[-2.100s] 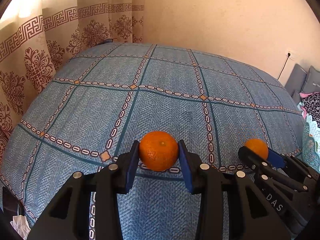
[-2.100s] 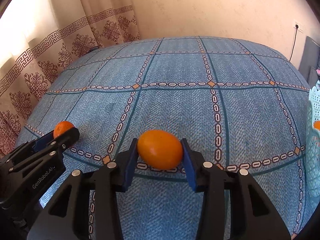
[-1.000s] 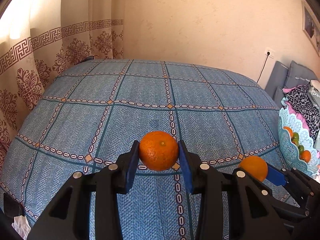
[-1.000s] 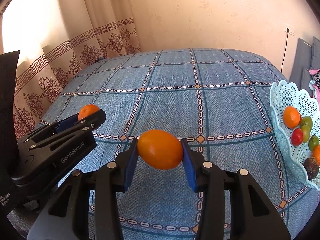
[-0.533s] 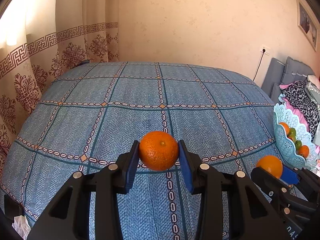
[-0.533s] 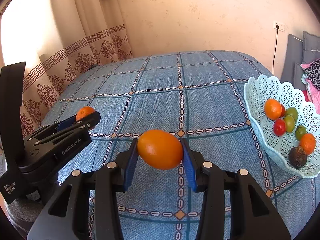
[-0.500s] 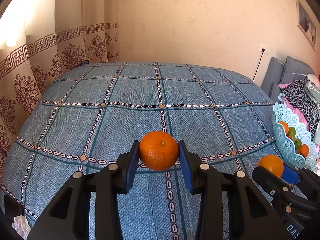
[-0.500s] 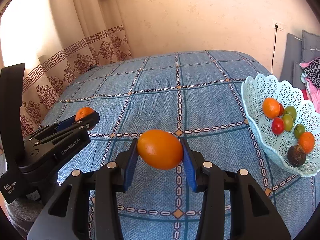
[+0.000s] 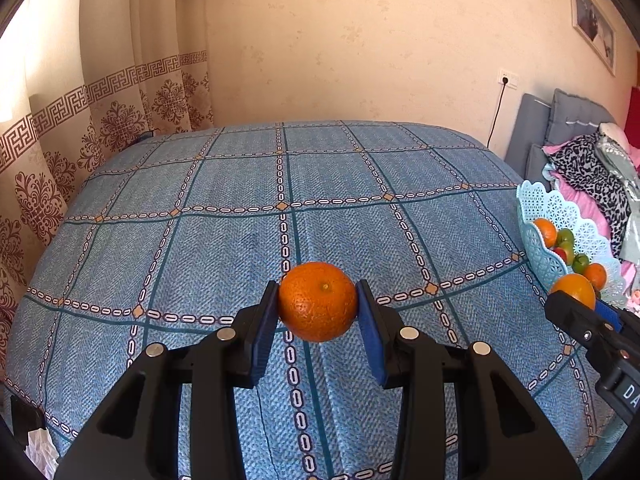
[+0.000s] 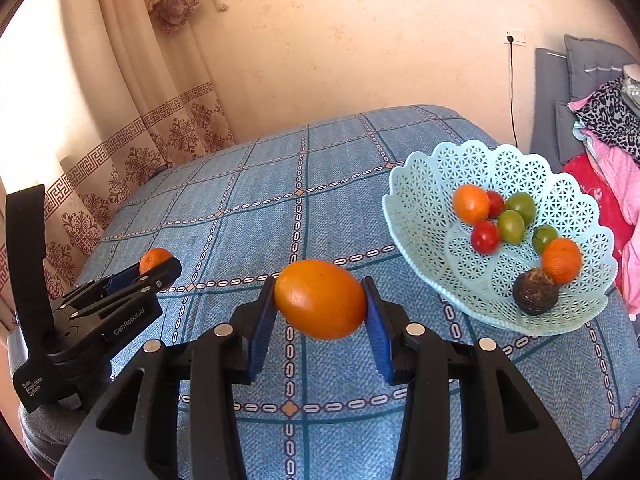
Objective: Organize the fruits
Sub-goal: 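Carry both oranges over the light blue basket with both tools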
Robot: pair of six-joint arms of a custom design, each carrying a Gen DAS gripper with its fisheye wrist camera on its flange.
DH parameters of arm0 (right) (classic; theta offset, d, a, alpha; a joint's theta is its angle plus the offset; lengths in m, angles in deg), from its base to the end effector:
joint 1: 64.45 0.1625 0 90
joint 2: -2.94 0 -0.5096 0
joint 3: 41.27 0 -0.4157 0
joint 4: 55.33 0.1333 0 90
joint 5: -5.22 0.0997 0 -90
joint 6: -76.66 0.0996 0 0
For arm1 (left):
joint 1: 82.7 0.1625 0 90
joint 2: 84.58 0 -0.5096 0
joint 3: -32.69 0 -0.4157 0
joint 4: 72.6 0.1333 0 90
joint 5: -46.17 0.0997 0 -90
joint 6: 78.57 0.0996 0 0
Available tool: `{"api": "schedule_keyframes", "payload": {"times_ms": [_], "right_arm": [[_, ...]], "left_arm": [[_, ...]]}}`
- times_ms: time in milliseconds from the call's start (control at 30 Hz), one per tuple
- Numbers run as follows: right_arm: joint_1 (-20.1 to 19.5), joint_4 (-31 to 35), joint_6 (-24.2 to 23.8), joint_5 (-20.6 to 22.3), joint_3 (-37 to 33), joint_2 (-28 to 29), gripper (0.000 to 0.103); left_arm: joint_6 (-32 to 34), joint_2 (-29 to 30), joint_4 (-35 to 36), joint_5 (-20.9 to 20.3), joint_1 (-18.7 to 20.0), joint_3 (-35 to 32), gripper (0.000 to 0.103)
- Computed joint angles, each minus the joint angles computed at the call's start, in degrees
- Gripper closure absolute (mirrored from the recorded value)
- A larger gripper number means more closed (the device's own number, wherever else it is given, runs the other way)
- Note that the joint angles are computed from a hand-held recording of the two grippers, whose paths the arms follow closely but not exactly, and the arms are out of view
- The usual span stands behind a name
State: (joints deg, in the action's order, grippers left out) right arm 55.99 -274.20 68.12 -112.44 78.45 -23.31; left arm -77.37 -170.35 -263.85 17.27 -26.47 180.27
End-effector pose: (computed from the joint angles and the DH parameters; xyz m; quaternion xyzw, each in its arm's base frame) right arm 0.3609 -0.4424 -0.0412 0.2401 -0.8963 0.3331 0.1675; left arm -0.0066 -0.4065 0.3305 0.0800 0.8248 -0.4131 0.3778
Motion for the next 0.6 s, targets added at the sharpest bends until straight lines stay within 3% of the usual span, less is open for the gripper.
{"api": "schedule_keyframes", "payload": {"times_ms": [267, 600], "right_arm": [[-1.3, -4.9, 0.4, 0.2, 2.5, -1.7, 0.060], [-3.3, -11.0, 0.2, -1.4, 5.8, -4.6, 0.060]], "left_arm": [[-1.3, 0.1, 3.7, -0.4, -3.9, -0.5, 0.064], [-0.9, 4.4, 3.7, -3.1, -7.5, -2.1, 0.064]]}}
